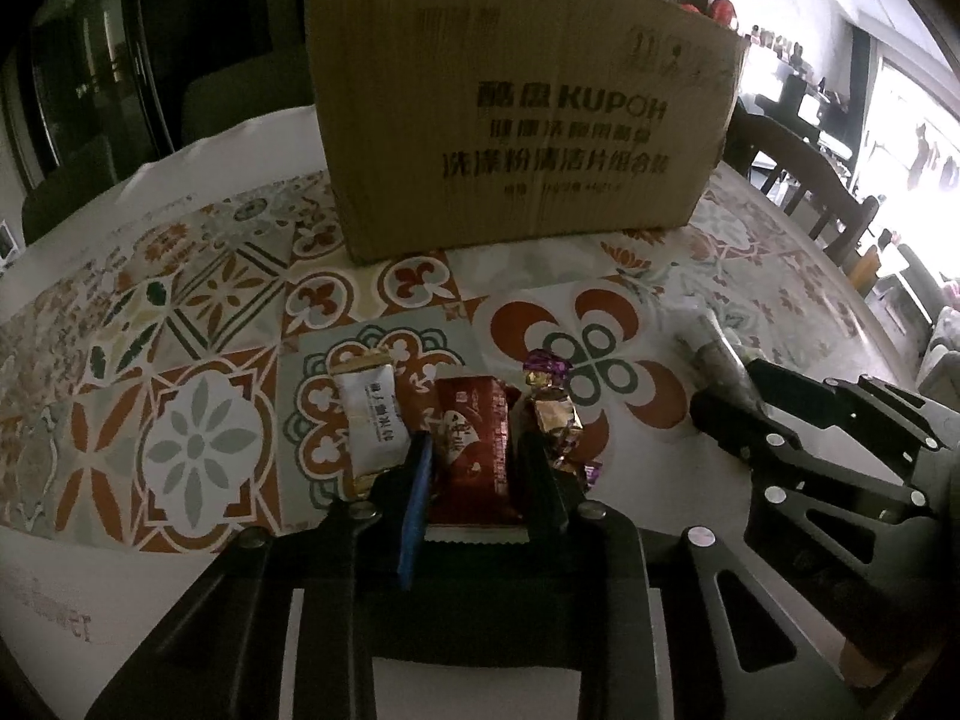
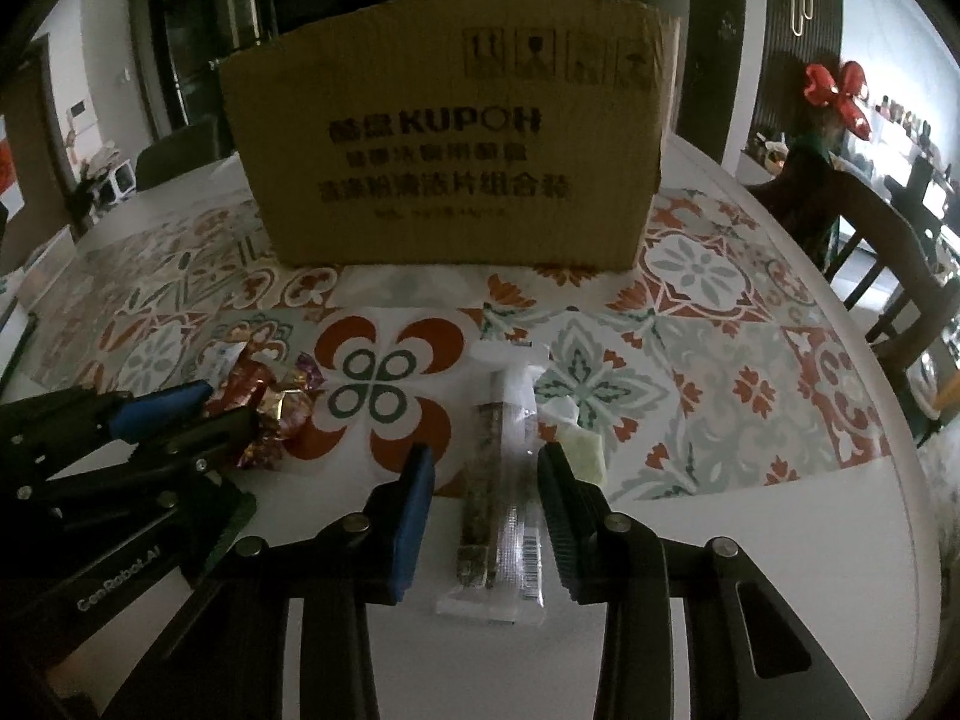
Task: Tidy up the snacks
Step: 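Grasp the red candy packet with the left tool while the right tool grasps the clear-wrapped bar, then lift both held packets off the table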
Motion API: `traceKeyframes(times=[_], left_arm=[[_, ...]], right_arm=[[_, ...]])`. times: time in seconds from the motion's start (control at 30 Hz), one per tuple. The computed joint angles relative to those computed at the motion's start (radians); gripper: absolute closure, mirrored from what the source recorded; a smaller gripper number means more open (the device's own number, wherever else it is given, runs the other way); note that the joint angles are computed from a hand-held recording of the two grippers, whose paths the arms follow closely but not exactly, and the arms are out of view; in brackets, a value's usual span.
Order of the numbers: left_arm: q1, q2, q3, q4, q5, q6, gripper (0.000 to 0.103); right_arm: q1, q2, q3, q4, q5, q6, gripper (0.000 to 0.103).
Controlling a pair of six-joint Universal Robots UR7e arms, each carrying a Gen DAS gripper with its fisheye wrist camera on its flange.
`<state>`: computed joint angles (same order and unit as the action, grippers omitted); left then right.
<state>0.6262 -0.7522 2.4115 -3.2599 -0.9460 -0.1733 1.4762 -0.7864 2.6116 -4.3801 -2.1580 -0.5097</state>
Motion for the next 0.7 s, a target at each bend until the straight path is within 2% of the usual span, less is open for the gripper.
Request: traceKeyframes(times=[0.13, 0.2, 0.33, 0.5, 0.63, 0.7], left_arm=[[0.004, 0.009, -0.006, -0.008, 0.000, 0.005, 0.076], [0.003, 0.012, -0.006, -0.011, 0.003, 0.007, 0.077], [0.001, 0.005, -0.004, -0.017, 0.005, 0.002, 0.077], [-0.025, -0.022, 0.021, -0.035, 0.014, -0.006, 0.078], [-0.048, -0.043, 0.039, -0.045, 0.020, -0.017, 0.082], [-0.058, -0.051, 0.048, -0.055, 0.023, -0.019, 0.100]], right_arm=[[0.001, 0.004, -0.006, 0.004, -0.007, 0.000, 0.066], [0.004, 0.006, -0.011, 0.002, -0.018, 0.002, 0.078], [0.000, 0.002, -0.009, 0.003, -0.006, -0.002, 0.079], [0.001, -0.025, 0.013, 0.024, 0.018, 0.034, 0.081], [0.013, -0.030, 0.029, -0.001, 0.029, 0.038, 0.081], [0.025, -0.031, 0.034, -0.014, 0.026, 0.035, 0.081]])
